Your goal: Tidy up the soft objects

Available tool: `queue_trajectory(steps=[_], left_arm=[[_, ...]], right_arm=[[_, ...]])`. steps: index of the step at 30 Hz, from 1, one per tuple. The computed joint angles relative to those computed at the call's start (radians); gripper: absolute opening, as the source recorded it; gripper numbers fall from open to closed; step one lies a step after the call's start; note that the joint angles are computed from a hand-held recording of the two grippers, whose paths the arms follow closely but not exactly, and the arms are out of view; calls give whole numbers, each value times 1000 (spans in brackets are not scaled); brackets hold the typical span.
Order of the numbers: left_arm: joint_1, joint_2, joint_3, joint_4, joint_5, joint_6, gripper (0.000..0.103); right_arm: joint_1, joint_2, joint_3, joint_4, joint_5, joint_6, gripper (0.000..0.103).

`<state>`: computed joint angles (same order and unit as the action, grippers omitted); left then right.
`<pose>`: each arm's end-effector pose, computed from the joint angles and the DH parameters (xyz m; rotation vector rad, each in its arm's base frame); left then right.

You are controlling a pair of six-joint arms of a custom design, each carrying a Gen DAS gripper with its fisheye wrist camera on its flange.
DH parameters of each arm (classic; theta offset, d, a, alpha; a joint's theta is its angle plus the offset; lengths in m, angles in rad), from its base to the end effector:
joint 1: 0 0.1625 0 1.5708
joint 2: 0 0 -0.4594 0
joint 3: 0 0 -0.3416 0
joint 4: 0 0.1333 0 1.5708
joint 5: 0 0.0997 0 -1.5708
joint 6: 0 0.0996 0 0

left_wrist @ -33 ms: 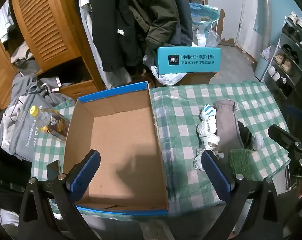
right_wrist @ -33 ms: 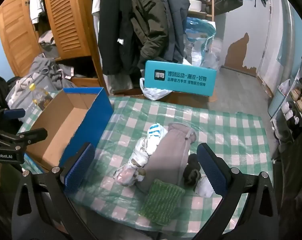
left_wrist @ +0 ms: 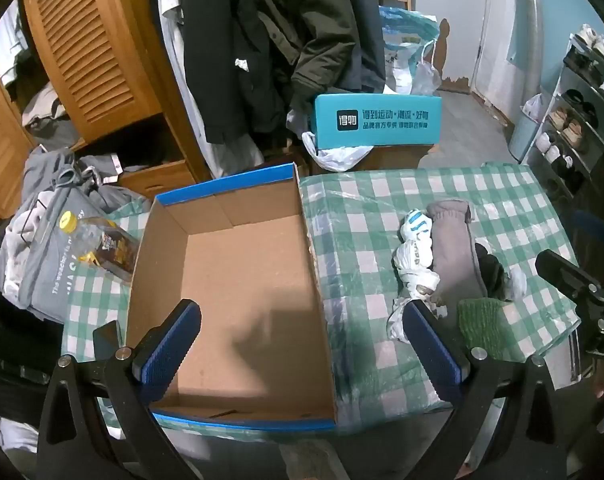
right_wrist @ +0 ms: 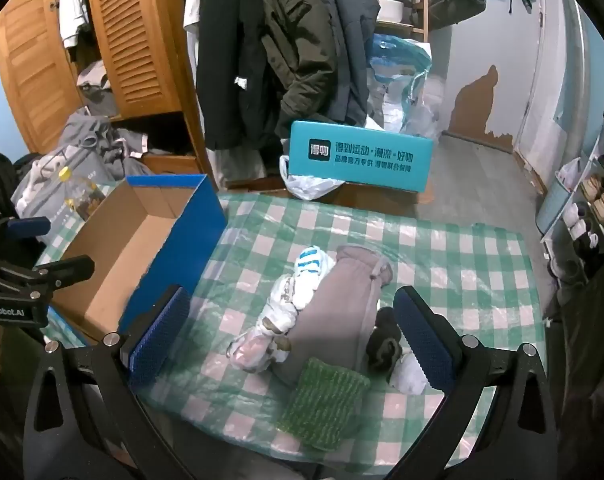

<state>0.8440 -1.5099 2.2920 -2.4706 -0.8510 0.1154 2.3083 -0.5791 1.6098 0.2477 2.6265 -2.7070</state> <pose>-0.1026 -0.4148 0.3176 0.9547 2.2649 -0.4163 0.3565 -0.3231 0.0452 0.1465 -2.2219 0.9876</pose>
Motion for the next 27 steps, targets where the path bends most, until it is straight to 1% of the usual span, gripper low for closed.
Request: queue_trajectory(steps=[4,8,12,15,16,17,27], left_arm=[[-5,3,7,-9,5,-1,102],[0,-1,-6,1,-4,1,102],[-4,0,-8,1,-14,-7,102],[-15,-2,0,-8,-7,-7,102],[1,-3,7,-37,-14,20,102],[-1,-3,9,-40,-13,21,102],[3,-5,12,-33,-11,18,102]], right_arm=[[-3,-4,6,-11,-3,-7,101],[-4,-3,9,-16,-6,-12,101],[-7,-4,11,-12,-7,-4,101],[-7,-1,11,-9,-7,2,101],[-6,-1,12,-8,-7,4,101],[-8,-2,12,-11,-10,-1,101],[-10,1,12,-6,-15,8,101]])
